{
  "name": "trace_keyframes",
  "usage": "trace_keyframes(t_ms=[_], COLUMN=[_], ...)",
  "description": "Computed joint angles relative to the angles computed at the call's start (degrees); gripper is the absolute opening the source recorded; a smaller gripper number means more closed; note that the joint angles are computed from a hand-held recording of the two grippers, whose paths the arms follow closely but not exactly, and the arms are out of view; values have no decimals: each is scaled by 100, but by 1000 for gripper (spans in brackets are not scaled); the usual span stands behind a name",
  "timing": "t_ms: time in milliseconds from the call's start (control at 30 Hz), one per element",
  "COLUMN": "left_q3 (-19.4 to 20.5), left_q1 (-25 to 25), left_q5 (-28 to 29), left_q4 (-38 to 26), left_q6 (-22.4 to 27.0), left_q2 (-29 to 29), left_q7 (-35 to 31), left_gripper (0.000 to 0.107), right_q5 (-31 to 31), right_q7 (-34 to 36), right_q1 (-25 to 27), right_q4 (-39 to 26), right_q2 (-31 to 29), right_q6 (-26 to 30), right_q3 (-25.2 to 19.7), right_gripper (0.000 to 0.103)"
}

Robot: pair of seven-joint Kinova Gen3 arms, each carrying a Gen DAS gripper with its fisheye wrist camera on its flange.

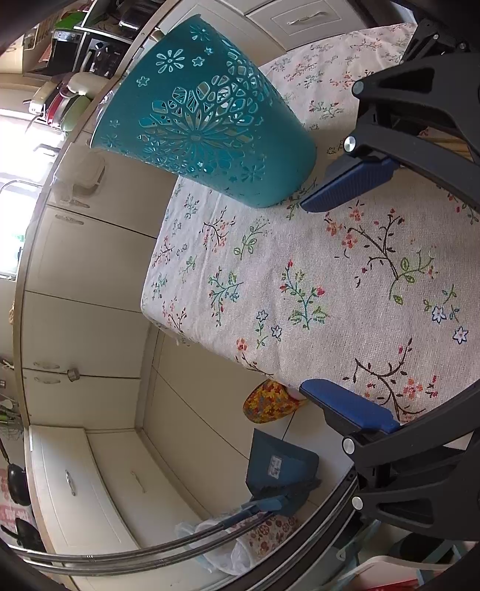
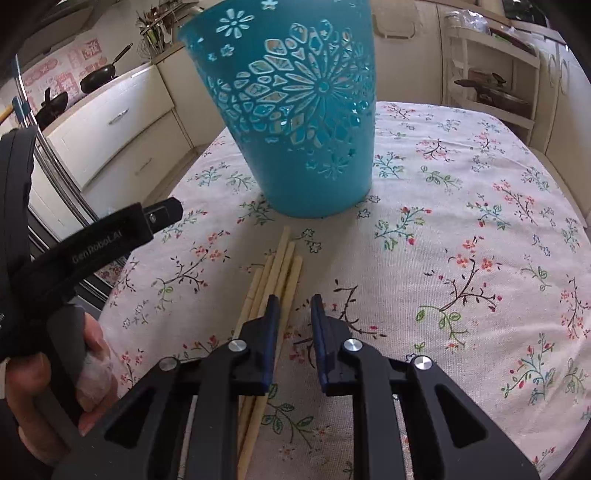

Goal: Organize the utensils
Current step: 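Reach the left gripper to the bundle and close on one chopstick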

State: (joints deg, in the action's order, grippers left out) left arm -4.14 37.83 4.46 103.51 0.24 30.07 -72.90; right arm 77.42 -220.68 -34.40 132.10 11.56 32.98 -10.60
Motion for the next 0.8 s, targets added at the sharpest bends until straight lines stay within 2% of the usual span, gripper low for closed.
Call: trace_keyframes(t_ms=[33,100,233,300,367,500,533,633,800], left_q3=[21,15,52,121,546,1272,1276,939,463], left_q1=[-19,-12,-28,-42,-300,-713,-660,-218,328], left_q5=[1,6,-26,-154,-349,-533,-533,-658,-882], left_q4=[4,3,-11,-90,-112,114,126,27,-117], left_q6=[-6,-4,20,216,475,555,606,871,1144], left_q2=[-1,-1,2,-1,-51,-186,-195,-162,-101], left_q7=[-3,-7,-53,-178,-451,-825,-916,-881,-584], left_gripper=[88,88,88,88,88,88,88,88,87], right_q5=[-99,-404,-627,-504,-212,434,448,608,917], right_q7=[170,636,945,622,156,-620,-635,-805,-1123], right_q1=[-21,-37,-120,-43,-68,183,207,273,420], right_q4=[-34,-97,25,230,502,784,774,836,942], right_q2=[22,36,-96,-201,-379,-517,-496,-524,-585], right_q6=[70,284,395,464,323,95,133,89,-42], right_q3=[-19,-120,-48,-112,30,-75,-127,-193,-246], right_gripper=[18,10,8,8,7,6,6,6,6])
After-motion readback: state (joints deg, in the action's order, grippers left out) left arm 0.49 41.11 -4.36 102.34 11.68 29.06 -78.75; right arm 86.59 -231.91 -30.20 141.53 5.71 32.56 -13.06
